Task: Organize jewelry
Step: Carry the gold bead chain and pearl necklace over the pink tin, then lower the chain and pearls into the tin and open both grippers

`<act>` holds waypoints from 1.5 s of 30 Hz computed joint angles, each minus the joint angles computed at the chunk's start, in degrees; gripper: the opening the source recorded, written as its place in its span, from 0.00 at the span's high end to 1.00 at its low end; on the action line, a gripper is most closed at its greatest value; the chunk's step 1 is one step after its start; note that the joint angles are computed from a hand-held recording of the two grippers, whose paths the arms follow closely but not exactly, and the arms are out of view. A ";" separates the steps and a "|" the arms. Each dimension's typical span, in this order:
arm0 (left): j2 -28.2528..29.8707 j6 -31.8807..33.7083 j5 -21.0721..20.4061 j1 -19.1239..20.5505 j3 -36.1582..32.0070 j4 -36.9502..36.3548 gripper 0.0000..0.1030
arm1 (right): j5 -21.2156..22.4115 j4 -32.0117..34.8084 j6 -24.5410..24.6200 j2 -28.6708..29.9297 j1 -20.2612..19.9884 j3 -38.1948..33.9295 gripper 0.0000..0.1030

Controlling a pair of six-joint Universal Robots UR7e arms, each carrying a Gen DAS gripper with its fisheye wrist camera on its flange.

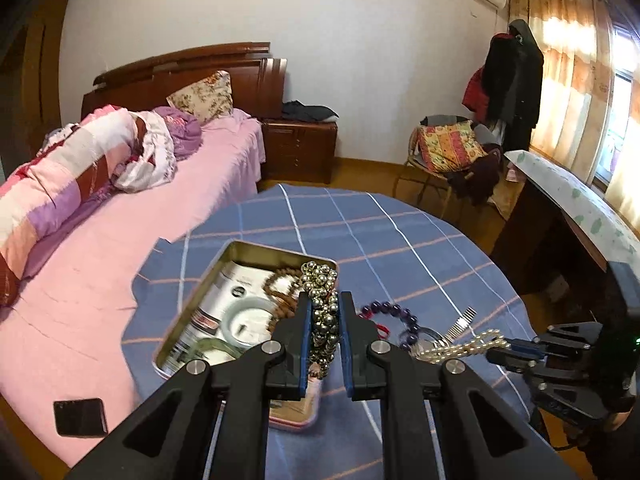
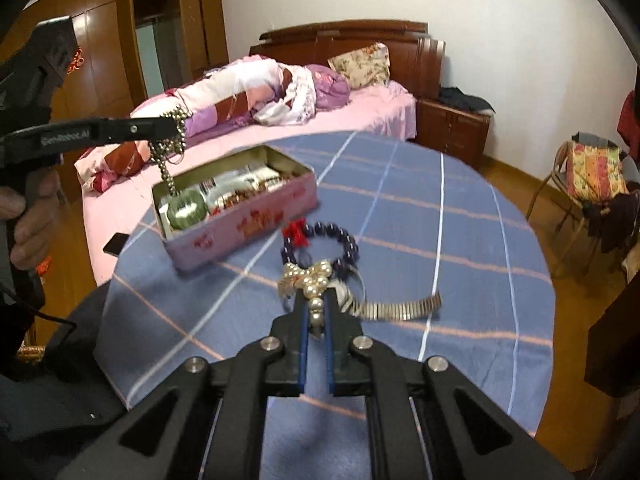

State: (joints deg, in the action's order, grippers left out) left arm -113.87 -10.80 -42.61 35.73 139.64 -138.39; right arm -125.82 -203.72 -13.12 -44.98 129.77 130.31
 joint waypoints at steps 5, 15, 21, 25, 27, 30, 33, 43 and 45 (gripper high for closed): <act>0.65 2.52 1.71 1.92 -1.30 -2.41 0.89 | 0.02 0.04 -1.55 0.66 0.88 -2.85 0.92; 3.85 6.53 2.36 6.54 -3.03 -8.50 0.89 | 1.31 0.47 -4.58 4.33 2.31 -10.65 0.92; 7.59 8.73 0.97 10.40 -4.22 -12.27 0.89 | 1.86 2.01 -5.57 8.17 2.35 -16.66 0.92; 9.61 9.80 0.10 11.95 -4.73 -13.69 0.89 | 1.72 3.35 -6.15 10.56 1.86 -20.36 0.92; 10.71 10.30 -0.09 12.59 -4.89 -14.57 0.89 | 1.33 4.04 -6.38 12.11 1.73 -22.42 0.92; 11.97 10.66 -0.09 13.49 -5.33 -15.83 0.89 | 1.07 4.49 -6.32 13.68 1.42 -24.31 0.92; 13.37 11.37 -0.15 14.73 -6.08 -17.23 0.89 | 0.79 4.40 -6.33 14.62 1.01 -25.30 0.92; 17.03 12.70 -0.19 17.04 -7.05 -18.70 0.89 | 0.17 5.02 -5.70 18.09 -0.37 -29.16 0.92; 17.92 12.50 -0.18 17.46 -7.54 -18.68 0.89 | 0.18 4.81 -5.43 18.80 -0.70 -29.74 0.92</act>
